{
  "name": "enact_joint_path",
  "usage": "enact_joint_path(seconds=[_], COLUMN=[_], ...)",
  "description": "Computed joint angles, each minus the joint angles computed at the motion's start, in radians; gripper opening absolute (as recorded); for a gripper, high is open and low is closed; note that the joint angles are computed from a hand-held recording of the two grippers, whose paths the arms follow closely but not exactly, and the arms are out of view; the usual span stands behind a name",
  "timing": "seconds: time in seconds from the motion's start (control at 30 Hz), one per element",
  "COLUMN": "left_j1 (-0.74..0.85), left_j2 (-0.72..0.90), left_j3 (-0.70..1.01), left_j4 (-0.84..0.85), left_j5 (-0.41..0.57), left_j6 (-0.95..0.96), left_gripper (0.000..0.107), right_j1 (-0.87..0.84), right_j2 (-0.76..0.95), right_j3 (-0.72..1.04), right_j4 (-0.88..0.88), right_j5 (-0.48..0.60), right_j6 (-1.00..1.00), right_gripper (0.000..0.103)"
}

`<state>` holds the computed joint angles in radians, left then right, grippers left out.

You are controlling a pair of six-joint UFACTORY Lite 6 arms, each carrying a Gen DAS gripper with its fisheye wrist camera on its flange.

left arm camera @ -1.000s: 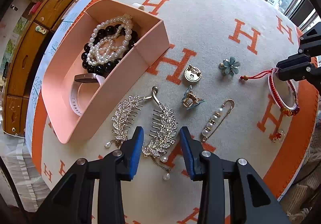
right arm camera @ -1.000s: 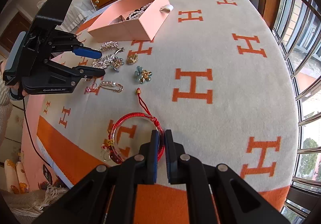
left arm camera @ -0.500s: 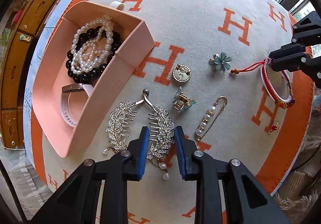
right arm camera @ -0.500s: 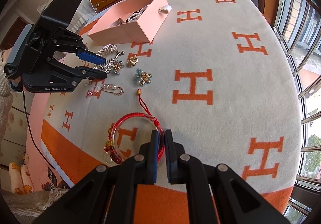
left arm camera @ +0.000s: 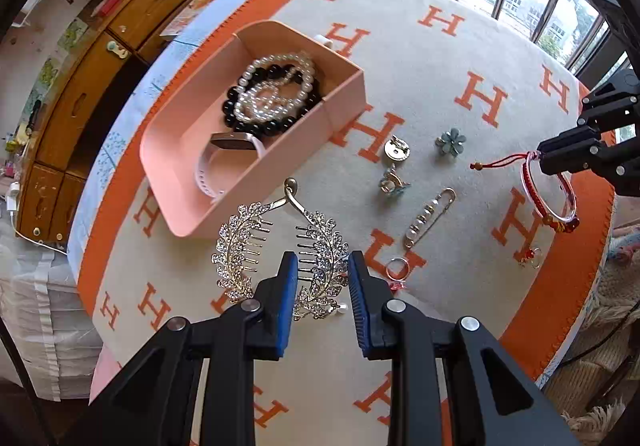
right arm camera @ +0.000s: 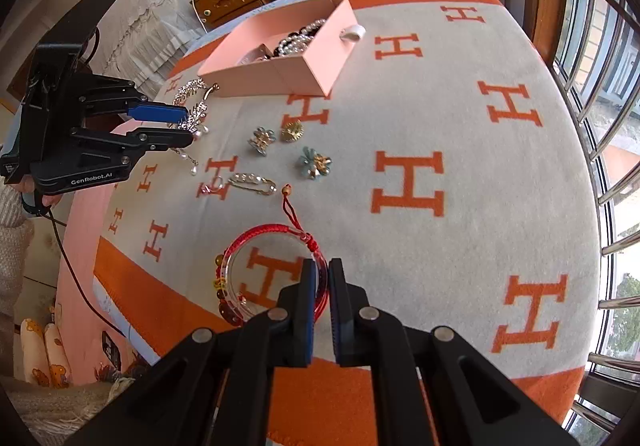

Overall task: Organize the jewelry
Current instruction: 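Grasp the silver leaf hair comb with the left tool, then drop the comb into the box with the left tool while the right tool drops the red bracelet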

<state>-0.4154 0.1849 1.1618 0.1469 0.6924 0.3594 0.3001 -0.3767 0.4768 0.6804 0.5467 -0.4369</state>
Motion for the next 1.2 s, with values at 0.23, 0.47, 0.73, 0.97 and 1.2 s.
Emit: enact_joint_path(seconds=[0.23, 0.47, 0.73, 0.97, 1.2], left_j1=[0.066, 0.09, 0.13, 0.174, 0.184], left_j2=[0.022, 0.303, 0.586, 0.7, 0.32], left_j3=[0.151, 0.498, 0.841, 0.875, 0.368], left_j4=[-0.026, -0.052, -0.133, -0.19, -0.164], left_j5=[0.013, 0.026, 0.085, 0.063, -0.274], left_j6=[-0.037, -0.174, -0.294, -0.359, -0.411], left_gripper=[0.024, 0.023, 0.024, 0.025, 0.078], right_j1=[0.037, 0.025, 0.002, 0.039, 0.076], right_j2=[0.006, 0.209, 0.544, 0.755, 0.869], right_j3=[0.129, 0.432, 0.739, 0.901, 1.013], right_j4=[-0.037, -0.061, -0.001, -0.101, -0.315], right_j5=[0.0, -0.073, -0.146, -0.171, -0.169], right_j6=[0.074, 0.152, 0.162, 0.269, 0.447], right_gripper=[0.006, 0.006, 0.006, 0.006, 0.007])
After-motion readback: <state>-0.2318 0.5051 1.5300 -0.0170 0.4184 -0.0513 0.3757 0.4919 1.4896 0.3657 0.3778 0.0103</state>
